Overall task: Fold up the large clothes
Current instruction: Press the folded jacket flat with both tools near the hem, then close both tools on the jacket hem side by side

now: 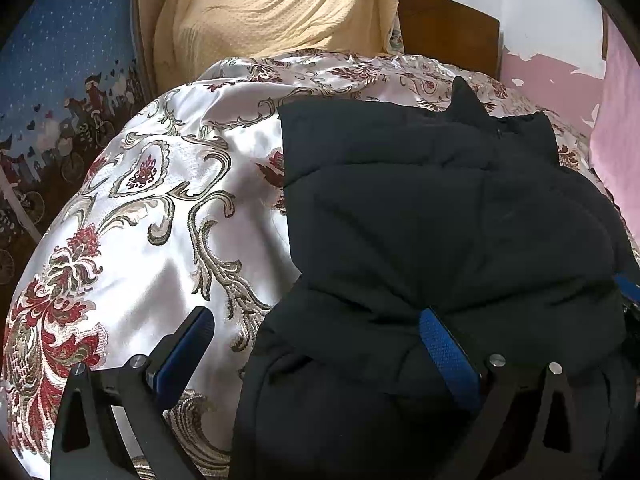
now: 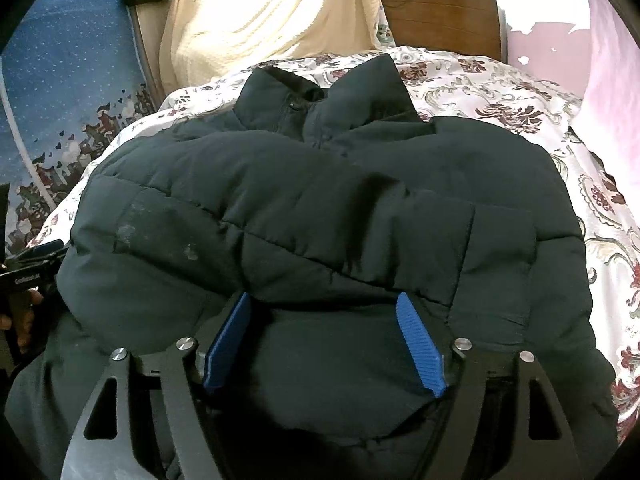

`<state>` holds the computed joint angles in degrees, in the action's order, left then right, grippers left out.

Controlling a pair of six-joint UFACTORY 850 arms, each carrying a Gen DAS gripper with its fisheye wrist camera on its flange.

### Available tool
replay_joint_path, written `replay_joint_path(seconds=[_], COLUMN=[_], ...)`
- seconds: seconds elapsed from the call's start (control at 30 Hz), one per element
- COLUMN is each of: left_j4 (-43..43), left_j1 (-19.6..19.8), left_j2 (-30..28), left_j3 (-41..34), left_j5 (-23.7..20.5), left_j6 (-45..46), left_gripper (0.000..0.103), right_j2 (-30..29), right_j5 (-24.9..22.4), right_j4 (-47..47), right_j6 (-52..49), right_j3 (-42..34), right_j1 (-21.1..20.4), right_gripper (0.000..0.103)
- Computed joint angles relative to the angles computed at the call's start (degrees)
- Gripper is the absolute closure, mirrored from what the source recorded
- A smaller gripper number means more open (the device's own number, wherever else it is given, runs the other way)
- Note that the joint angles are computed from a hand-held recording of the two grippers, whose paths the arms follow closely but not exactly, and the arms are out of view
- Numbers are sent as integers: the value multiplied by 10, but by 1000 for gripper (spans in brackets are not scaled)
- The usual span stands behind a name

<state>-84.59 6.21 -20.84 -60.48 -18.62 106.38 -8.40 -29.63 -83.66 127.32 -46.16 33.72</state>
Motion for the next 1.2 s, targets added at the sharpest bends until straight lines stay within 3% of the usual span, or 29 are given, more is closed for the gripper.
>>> replay_joint_path(seconds=[0.37, 0.43, 0.5, 0.9, 1.2], left_j4=[25, 59, 127, 237, 251], left_j1=[-1, -2, 1, 40, 22], left_j2=[11, 19, 34, 184, 214], left_j3=[1, 1, 3, 50, 36], left_j5=[8, 14, 9, -88, -101], left_j6=[-19, -47, -110, -188, -184], left_gripper=[0, 0, 0, 0, 0], right_j2=[3, 2, 3, 107, 156], right_j5=[18, -4, -33, -108, -153], right_j4=[-19, 36, 114, 274, 337], right_j6=[18, -40, -121, -222, -330], right_j3=[3, -9, -29, -34, -58], right_j1=[-6, 2, 15, 89, 101], right_gripper=[26, 20, 2, 2, 2])
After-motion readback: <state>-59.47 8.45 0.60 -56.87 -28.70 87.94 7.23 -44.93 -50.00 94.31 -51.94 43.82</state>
